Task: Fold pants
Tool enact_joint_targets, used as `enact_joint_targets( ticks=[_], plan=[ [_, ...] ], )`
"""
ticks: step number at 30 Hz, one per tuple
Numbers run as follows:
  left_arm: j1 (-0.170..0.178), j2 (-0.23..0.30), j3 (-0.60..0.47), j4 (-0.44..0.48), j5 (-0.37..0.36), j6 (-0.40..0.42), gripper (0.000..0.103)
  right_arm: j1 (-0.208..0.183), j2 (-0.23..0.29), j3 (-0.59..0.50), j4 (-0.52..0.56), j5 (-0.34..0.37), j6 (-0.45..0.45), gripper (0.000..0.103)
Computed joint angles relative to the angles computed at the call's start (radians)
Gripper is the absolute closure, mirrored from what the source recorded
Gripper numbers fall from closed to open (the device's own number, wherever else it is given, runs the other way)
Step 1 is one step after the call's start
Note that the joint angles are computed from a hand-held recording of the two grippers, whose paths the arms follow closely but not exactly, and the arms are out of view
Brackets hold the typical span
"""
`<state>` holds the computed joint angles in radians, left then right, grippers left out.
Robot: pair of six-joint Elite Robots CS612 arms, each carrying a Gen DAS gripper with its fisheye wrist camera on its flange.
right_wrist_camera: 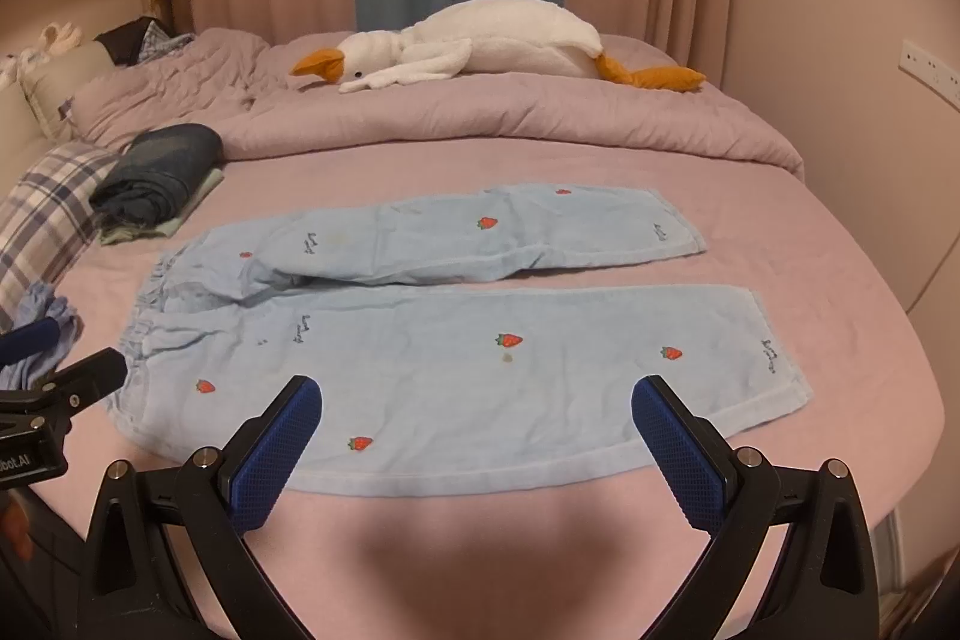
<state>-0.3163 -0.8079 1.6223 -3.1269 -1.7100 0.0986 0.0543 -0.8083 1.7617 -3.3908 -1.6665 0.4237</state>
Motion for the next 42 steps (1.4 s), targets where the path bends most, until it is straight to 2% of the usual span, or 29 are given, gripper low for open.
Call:
enact_joint_targets(
  ticks=[19,22,35,40,42],
  plan=[
    [0.000,-0.008,-0.002,0.020,-0.007,0.001,0.000,0.007,0.012,-0.012,-0.002,-0.008,0.005,0.000],
    [0.001,-0.005,0.001,0.001,-0.010,0.000,0.000,0.008,0.013,-0.012,-0.002,-0.009,0.005,0.000],
    [0.008,0.004,-0.013,0.045,-0.020,-0.007,0.000,0.013,0.018,-0.018,0.003,-0.011,-0.002,0.000],
    [0.044,0.048,-0.065,0.106,-0.104,-0.110,0.000,0.015,0.030,-0.029,0.007,0.007,-0.008,0.000],
    [0.062,0.058,-0.092,0.190,-0.113,-0.186,0.000,0.017,0.042,-0.037,0.008,0.029,-0.014,0.000]
  ],
)
